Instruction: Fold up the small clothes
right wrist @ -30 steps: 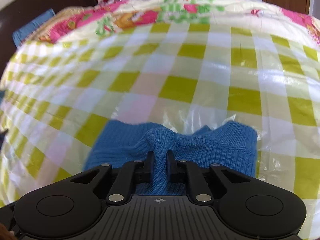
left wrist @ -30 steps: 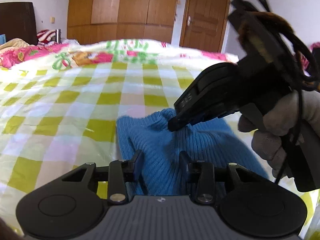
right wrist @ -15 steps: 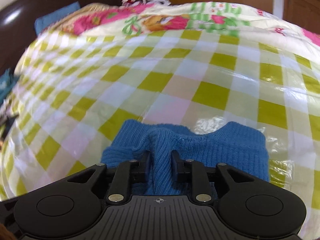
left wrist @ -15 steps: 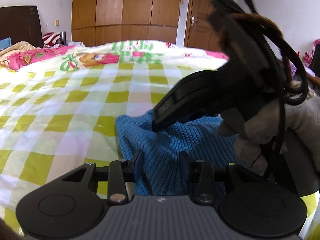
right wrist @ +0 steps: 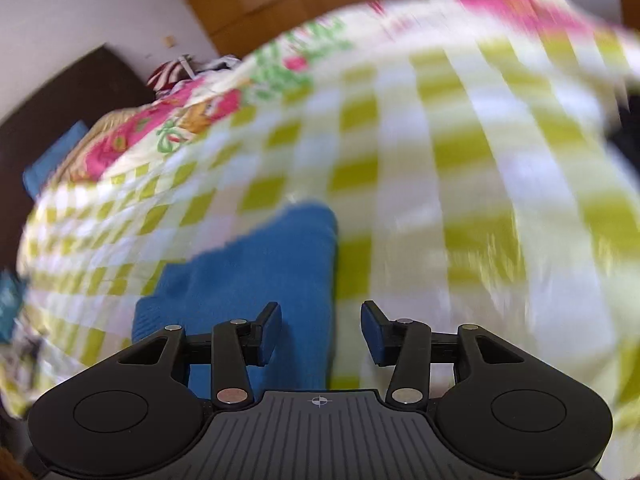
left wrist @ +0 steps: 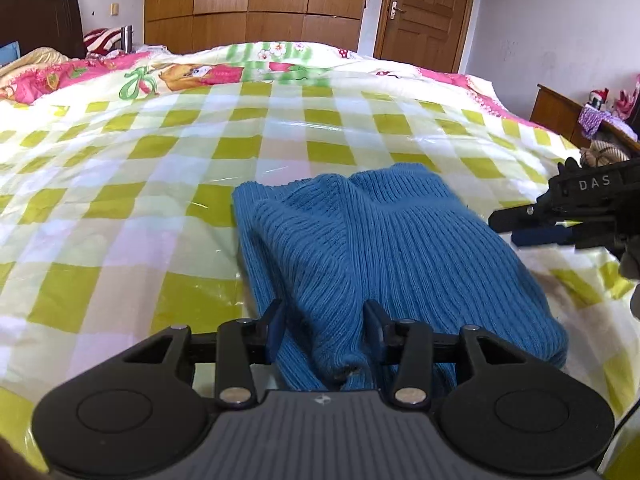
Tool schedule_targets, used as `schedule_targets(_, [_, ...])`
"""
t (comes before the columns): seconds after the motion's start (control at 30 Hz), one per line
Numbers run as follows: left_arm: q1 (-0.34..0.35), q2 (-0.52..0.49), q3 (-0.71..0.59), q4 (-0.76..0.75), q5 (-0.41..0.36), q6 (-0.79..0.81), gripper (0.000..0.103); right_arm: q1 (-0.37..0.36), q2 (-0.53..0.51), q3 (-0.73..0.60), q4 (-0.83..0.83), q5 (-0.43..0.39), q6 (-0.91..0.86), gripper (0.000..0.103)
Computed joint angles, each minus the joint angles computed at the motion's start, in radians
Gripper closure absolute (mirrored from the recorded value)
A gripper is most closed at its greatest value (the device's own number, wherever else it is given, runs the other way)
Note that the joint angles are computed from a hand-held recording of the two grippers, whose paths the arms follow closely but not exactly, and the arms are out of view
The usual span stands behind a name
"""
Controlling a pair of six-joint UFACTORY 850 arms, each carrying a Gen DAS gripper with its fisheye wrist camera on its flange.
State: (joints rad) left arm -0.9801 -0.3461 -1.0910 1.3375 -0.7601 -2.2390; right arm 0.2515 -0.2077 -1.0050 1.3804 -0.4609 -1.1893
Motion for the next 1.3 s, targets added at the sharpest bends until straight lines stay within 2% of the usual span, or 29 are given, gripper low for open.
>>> schedule_targets(0.13, [-0.009,-0.018,-0.017,-0.028,-0.026,0.063,0.045,-0.056,-0.075,-0.005,0.095,-0.238,0.023,0.056])
schedule_targets(0.3, [-0.020,-0.027,-0.030,-0.070,-0.041,0.116,0.045,-0.051,-0.111,-0.001,0.148,-0.271,0.012,0.054])
schedule_targets(0.43, [-0.029,-0.037,-0.049,-0.100,-0.067,0.203,0.045,-0.051,-0.111,-0.005,0.159,-0.277,0.046,0.072])
schedule_targets(0.6, [-0.037,-0.016,-0.036,-0.128,-0.049,0.262,0.045,-0.023,0.034,0.089,0.150,-0.179,-0.085,0.074])
schedule_targets(0.7, [-0.045,-0.009,-0.029,-0.133,-0.043,0.258,0.045,-0.014,0.022,0.097,0.083,-0.108,-0.006,0.071])
schedule_targets(0.83, [-0.053,0.021,-0.026,-0.122,-0.068,0.250,0.046,-0.035,0.036,0.094,0.100,-0.149,-0.012,0.067])
schedule_targets(1.0, [-0.057,0.030,-0.031,0.007,-0.163,0.168,0.047,-0.030,0.036,0.069,0.139,-0.091,-0.060,0.065])
schedule_targets(1.1, [-0.031,0.006,-0.050,0.052,-0.148,0.125,0.047,0.001,0.002,0.033,0.184,-0.025,-0.085,0.064])
schedule_targets(1.23, [0.000,-0.039,-0.076,-0.016,-0.081,0.195,0.046,0.065,-0.031,-0.002,0.277,0.105,-0.228,0.064])
schedule_targets(1.3, [-0.002,-0.041,-0.055,-0.012,-0.058,0.160,0.046,0.086,-0.029,-0.001,0.361,0.147,-0.342,0.064])
